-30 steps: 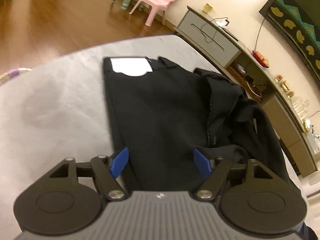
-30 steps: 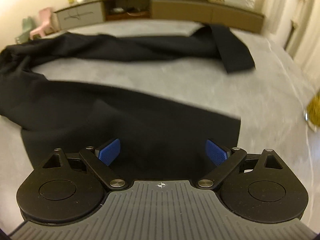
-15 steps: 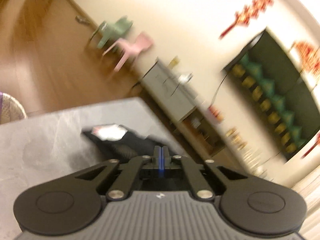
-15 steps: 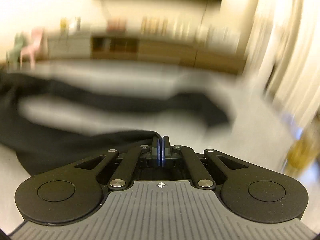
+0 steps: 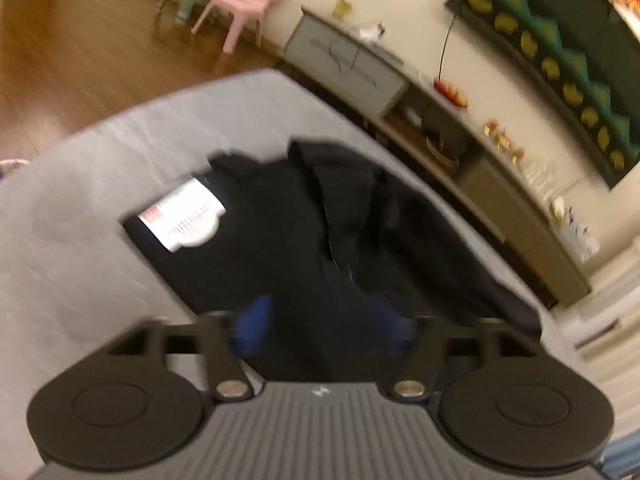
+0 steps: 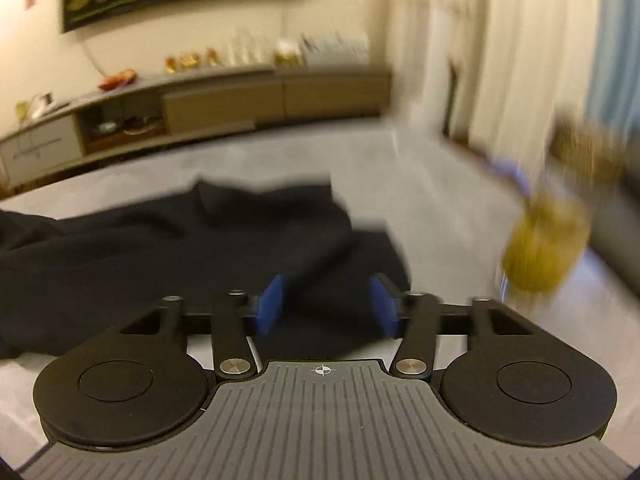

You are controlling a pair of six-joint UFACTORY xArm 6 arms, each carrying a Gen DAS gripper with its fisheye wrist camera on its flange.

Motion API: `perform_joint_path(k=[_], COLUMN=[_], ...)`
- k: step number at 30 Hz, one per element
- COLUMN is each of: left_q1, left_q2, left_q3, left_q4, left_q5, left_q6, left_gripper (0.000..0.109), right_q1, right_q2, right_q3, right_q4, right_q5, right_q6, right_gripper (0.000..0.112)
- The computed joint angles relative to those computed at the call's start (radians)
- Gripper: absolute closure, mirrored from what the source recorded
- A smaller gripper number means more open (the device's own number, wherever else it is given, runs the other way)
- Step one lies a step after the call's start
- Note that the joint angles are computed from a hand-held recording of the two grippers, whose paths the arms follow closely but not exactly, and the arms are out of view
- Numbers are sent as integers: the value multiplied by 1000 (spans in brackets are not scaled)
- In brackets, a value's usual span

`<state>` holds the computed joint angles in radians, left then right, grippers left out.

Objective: Fold clothes

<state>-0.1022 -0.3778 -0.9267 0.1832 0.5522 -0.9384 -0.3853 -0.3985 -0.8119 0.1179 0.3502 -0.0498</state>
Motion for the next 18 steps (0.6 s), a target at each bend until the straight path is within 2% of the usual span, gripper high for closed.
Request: perform_joint_path(k=[1, 2, 3, 4, 6, 8, 9, 11, 12, 13, 14, 15, 16, 18], left_q1=[-7, -7, -8, -6, -3, -2, -5, -11, -12, -7, 1, 8, 22, 52], left_q2=[20, 40, 61, 78, 115, 149, 168, 197, 205, 202, 183, 164, 125, 51], left_q3=[-14, -24, -34, -39, -52, -66, -79, -102, -109, -105, -97, -91, -73, -49], left_q4=[31, 36, 40, 28, 3, 85, 175, 305, 337, 345, 376, 408, 422, 455], left_q5=[13, 10, 7, -2, -21, -28, -32, -34, -35, -58, -78, -99, -132, -194], left_q6=[-37, -60, -82, -95, -112, -170, -227, -290, -285, -275, -295, -316, -360, -454], left_gripper=[37, 36, 32, 29, 29, 33, 41, 81, 106, 107, 107, 107, 107, 107], right_q1=[-3, 0, 8, 10, 18, 28, 32, 37, 33, 34, 33, 27, 23, 18], right_q2=[-2, -8, -5, 0, 18, 51, 65, 116, 129, 135, 144, 157, 154, 126], right_q3=[-10, -1, 9, 6, -15, -29, -33, -64, -74, -81, -95, -115, -123, -125], right_q4=[92, 169, 203, 198, 275, 255, 202, 92, 76, 87, 139, 208, 261, 358], right_q5=[2, -37, -76, -76, -37, -34, -38, -39, -21, 13, 54, 101, 122, 132], right_q6=[-59, -113, -138, -135, -207, -205, -170, -99, -101, -122, -178, -248, -304, -404], right_gripper=[56, 47, 31, 30, 30, 30, 30, 30, 37, 61, 80, 108, 112, 112])
